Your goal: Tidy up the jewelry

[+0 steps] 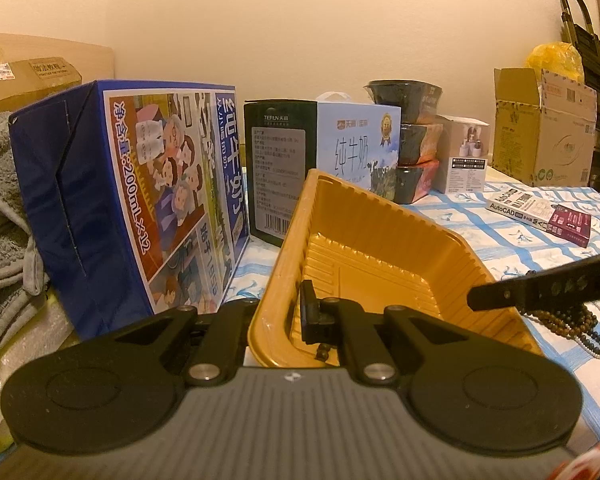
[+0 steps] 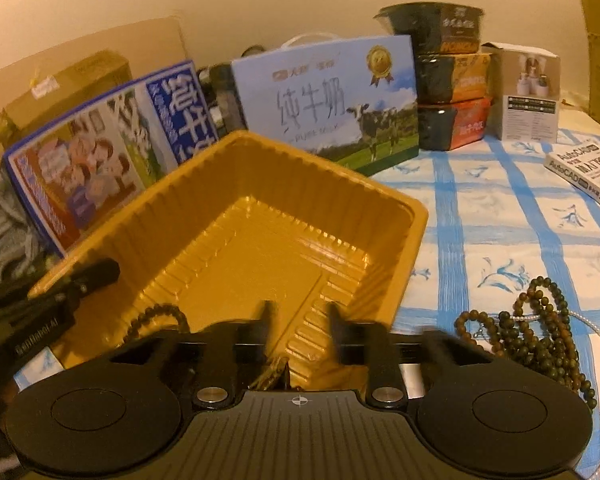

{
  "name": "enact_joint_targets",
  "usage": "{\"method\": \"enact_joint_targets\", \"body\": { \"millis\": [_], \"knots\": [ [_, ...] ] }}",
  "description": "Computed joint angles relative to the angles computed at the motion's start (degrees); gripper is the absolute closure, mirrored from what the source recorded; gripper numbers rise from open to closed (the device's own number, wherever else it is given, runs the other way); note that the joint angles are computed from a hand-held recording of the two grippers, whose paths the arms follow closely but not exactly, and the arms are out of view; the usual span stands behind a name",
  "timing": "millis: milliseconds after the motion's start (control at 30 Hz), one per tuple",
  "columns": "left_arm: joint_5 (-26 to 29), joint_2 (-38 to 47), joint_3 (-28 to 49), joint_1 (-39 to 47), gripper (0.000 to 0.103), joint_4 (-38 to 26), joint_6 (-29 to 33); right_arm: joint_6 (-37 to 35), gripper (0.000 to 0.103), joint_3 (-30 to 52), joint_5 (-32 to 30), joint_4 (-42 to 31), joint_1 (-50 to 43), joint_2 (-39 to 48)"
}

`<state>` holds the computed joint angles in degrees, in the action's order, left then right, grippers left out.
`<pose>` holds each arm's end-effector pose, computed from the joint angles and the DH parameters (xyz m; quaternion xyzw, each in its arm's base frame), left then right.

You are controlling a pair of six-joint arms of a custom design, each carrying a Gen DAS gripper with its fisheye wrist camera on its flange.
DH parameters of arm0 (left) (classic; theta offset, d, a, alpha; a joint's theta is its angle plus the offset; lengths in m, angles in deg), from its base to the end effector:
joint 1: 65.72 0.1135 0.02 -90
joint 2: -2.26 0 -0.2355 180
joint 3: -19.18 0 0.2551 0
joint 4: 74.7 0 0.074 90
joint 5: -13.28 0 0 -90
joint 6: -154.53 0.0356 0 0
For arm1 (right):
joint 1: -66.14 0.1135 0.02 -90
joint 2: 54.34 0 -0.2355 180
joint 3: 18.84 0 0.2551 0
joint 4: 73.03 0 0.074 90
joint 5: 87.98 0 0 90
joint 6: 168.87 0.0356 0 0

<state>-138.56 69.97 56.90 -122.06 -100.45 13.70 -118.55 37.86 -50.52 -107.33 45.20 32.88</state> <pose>0.1385 -0.1514 0.1288 -0.1118 0.8262 0.0882 0.5452 0.2614 -0.0698 0.1326 -0.2377 0.8478 0.2743 0.3867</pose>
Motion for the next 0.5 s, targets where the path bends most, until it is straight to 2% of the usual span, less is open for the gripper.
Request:
{"method": "enact_joint_targets", "body": {
  "millis": [67,200,500],
  "knots": [
    [0.0,0.1,0.2,0.0,0.095,-0.2,0.1,1.1,0.048,-0.7,-1.7,1.0,-1.4,-1.0],
    [-0.2,0.5,0.5,-0.1,0.095,-0.2,0.1,-1.3,0.048,1.2,-3.1,-4.3,-4.6,-1.6],
    [-0.3,0.6,0.6,-0.1,0.095,-0.2,0.2,-13.7,0.048,6.6,-3.1,-19.1,-18.0,1.8]
  ]
}}
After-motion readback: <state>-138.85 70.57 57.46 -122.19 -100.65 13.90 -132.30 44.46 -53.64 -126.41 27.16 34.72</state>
